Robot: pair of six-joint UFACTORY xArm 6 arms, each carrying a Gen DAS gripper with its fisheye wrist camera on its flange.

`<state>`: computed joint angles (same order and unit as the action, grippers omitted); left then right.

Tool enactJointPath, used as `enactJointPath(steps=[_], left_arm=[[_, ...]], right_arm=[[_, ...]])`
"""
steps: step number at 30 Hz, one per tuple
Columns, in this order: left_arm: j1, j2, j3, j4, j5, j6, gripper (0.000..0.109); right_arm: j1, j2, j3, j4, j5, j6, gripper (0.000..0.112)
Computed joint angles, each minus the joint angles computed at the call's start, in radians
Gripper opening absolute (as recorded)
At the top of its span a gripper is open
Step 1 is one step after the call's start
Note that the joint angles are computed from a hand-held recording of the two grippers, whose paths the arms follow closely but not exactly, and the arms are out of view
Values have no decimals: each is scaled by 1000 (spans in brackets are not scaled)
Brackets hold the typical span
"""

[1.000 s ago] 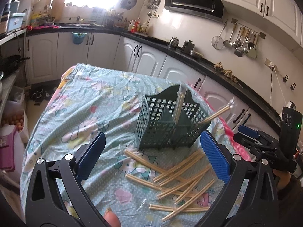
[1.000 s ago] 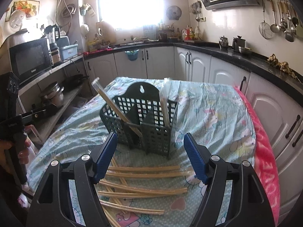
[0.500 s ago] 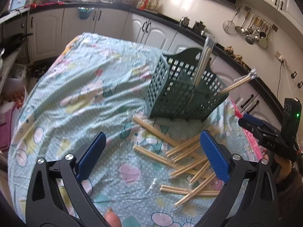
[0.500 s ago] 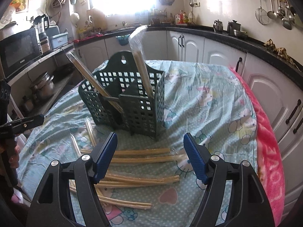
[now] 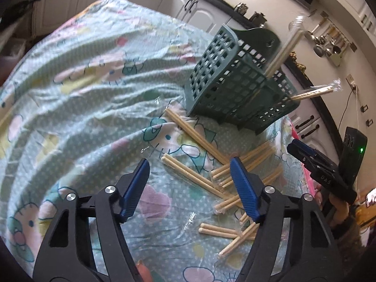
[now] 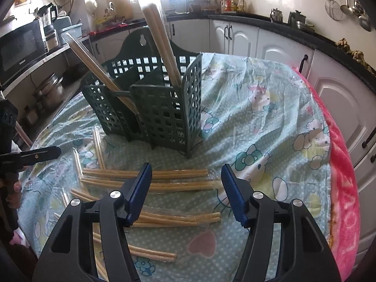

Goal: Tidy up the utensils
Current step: 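Move both open tools back down toward the remaining chopsticks, then close the left tool on a chopstick while the right tool grasps another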

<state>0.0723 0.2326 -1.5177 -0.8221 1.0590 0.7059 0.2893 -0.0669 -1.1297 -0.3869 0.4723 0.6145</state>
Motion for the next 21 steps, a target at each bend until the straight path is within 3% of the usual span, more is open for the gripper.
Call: enactJointPath(steps=[4, 8, 21], left_arm=[[-2, 43, -38, 19, 9, -51, 56], [-3, 71, -57, 30, 0, -80, 44], [-18, 87, -66, 68, -55, -98, 29]], right_arm=[[-10, 30, -16, 47, 2, -42, 53], [-23, 55, -28, 92, 5, -72, 51], [-68, 128, -66, 317, 21, -222, 35]])
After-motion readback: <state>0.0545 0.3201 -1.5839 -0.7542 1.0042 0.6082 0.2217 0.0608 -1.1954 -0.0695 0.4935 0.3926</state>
